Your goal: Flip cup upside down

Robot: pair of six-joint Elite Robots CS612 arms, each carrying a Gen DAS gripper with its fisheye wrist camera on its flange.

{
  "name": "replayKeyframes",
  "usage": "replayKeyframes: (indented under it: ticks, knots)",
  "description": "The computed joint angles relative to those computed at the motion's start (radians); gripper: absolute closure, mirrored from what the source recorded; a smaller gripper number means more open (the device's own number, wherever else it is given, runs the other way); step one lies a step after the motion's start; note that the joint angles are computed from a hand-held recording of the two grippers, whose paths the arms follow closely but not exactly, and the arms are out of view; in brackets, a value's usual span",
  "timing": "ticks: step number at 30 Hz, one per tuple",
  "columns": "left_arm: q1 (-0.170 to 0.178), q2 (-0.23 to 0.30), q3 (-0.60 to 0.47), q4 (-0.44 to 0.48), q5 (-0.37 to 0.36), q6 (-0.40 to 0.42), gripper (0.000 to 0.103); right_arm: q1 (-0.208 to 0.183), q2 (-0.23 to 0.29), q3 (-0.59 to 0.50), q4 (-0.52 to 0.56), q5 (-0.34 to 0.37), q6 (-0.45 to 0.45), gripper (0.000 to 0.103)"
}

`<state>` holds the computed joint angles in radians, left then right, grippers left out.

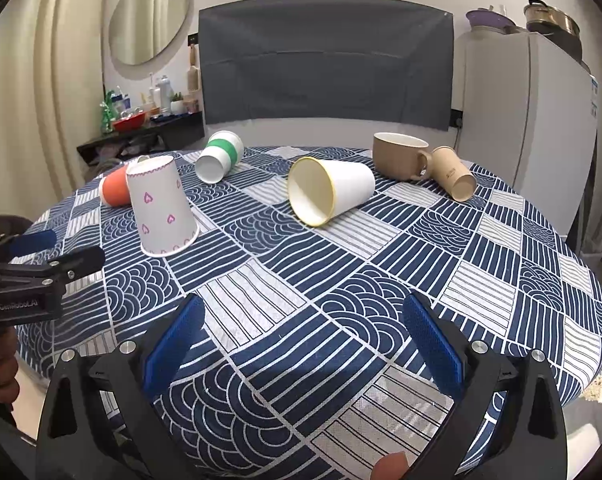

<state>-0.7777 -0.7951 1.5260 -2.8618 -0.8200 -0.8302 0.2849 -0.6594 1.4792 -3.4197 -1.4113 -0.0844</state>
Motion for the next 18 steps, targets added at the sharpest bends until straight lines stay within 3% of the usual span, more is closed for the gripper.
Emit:
replayKeyframes:
  ticks: [10, 18]
  knots:
    - [-0.006, 0.008, -0.010, -0.005, 0.010, 0.034, 0.006, 0.000, -0.001, 0.002, -0.008, 0.001, -0.007, 0.008]
    - [0.002, 0.005, -0.005, -0.016, -0.026, 0.001, 0.006, 0.000, -0.003, 0.003, -0.010, 0.002, -0.016, 0.008]
